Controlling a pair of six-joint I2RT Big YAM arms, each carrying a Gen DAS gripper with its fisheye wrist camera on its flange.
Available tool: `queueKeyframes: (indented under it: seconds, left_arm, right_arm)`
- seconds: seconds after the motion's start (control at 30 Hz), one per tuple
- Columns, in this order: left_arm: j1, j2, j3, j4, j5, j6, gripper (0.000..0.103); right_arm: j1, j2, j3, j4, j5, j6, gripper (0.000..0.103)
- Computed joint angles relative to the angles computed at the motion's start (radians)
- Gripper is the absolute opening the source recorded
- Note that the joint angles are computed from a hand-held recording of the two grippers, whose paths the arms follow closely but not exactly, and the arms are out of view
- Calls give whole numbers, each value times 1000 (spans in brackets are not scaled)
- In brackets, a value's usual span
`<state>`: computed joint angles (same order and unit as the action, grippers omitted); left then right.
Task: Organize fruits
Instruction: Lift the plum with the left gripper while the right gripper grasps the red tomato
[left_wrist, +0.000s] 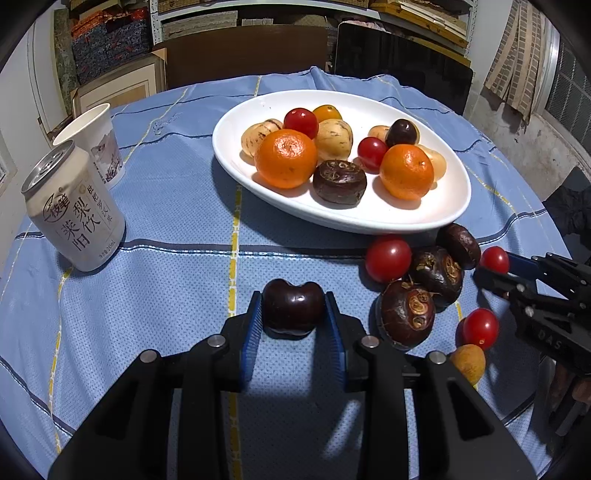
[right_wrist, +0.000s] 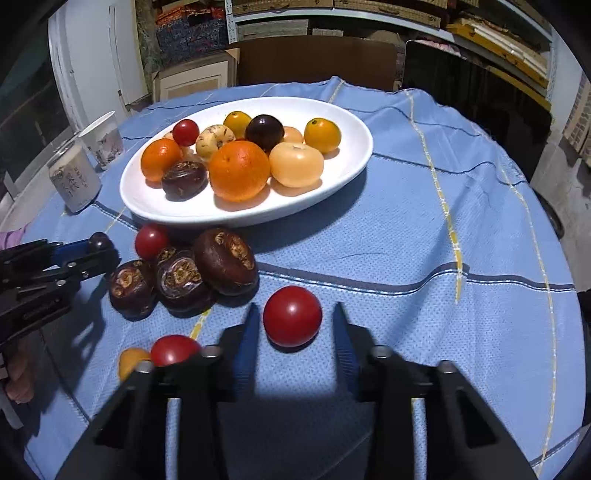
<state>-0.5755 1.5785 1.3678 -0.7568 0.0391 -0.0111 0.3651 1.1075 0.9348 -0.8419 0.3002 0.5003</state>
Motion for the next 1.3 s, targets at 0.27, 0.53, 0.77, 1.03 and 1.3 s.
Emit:
queueKeyframes:
  seconds: [0.27, 0.53, 0.77, 1.03, 1.3]
  left_arm:
    - [-4, -2, 9, -28, -12, -19, 31]
    - [-12, -61, -22, -18, -26, -25, 31]
    - [-26, -133, -49, -22, -35, -29, 31]
    - [-37, -203, -101, -30, -26, -32, 31]
    - [-38, -252, -117, -42, -40, -29, 31]
  right_arm:
    - [-10, -36, -16, -1, -32, 49, 29]
    - [21, -92, -13, -18, -26, 54, 29]
    - [57, -142, -12, -40, 1, 76, 29]
    - [97, -206, -34, -68, 24, 118, 29]
    - [134, -248, -35, -83, 46, 125, 29]
